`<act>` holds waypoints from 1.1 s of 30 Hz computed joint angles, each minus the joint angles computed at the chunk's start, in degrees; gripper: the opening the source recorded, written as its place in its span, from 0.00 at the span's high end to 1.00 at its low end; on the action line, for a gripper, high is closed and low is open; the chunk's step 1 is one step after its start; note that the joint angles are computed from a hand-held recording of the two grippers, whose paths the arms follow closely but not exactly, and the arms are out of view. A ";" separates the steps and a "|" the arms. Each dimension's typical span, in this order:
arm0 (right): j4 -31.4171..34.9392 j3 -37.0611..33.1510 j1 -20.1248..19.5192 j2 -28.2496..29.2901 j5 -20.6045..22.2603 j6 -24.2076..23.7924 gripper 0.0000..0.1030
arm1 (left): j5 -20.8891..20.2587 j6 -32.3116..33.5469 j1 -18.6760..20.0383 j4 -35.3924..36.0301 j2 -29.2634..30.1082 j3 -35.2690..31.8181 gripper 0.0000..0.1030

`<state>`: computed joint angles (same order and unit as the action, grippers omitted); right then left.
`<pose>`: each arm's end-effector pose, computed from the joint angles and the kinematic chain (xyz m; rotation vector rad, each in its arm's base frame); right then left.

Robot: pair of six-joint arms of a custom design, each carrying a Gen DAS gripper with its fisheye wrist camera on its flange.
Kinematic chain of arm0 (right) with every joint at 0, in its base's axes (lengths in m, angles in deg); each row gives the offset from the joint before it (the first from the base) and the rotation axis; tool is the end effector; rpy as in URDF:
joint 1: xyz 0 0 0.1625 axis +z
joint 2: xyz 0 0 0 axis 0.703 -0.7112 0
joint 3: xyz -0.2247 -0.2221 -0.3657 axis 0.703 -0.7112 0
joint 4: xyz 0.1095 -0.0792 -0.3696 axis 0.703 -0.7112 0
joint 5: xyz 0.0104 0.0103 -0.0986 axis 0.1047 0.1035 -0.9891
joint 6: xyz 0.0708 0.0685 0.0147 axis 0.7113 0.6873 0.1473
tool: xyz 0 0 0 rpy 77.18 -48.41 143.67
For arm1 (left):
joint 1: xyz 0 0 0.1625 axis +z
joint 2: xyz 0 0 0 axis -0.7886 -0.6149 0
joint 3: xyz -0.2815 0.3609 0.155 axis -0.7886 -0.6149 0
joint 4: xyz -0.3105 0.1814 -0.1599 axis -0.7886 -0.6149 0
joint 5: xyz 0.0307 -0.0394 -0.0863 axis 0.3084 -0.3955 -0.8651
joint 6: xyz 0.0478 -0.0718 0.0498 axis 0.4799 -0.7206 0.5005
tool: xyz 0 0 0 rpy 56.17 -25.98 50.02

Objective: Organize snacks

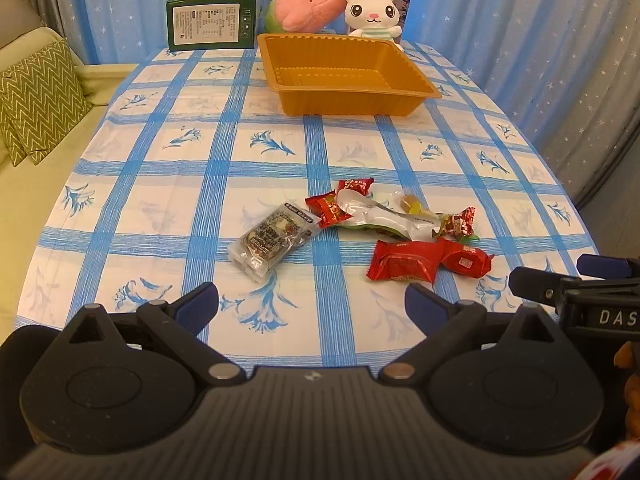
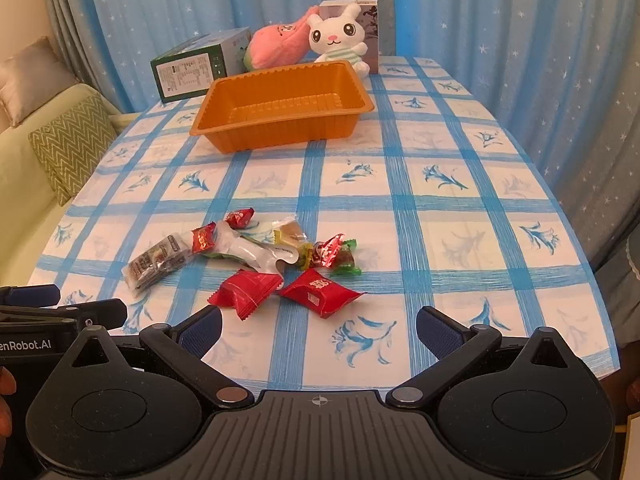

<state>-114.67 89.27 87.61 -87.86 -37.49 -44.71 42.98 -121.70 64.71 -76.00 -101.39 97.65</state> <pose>0.3656 -0.2928 0.0441 0.7323 -2.4719 0.6462 -0.0848 -0.2301 0.3262 0.0379 2.2647 -0.8963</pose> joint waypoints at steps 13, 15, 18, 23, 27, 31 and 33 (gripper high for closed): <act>-0.80 0.21 0.08 0.08 0.02 -0.24 0.00 | -0.59 -0.44 -0.56 0.41 0.04 -0.17 0.04; -1.29 0.33 0.30 0.15 -0.20 -0.51 0.00 | -0.71 -0.66 -0.73 0.52 0.09 -0.16 0.04; -1.78 0.34 0.40 0.24 -0.32 -0.79 0.00 | -0.96 -1.00 -1.11 0.69 0.12 -0.15 0.04; -1.73 0.33 0.47 0.28 -0.32 -0.84 0.00 | -0.67 -0.53 -0.59 0.41 0.14 -0.17 0.04; -1.86 0.30 0.58 0.33 -0.39 -1.05 0.00 | -0.75 -0.81 -0.84 0.67 0.06 -0.16 0.04; -1.73 0.30 0.58 0.27 -0.37 -0.97 0.00 | -1.16 -1.28 -1.37 0.79 0.24 -0.12 0.04; -1.69 0.28 0.59 0.26 -0.34 -0.95 0.00 | -1.37 -1.55 -1.67 0.78 0.38 -0.07 0.04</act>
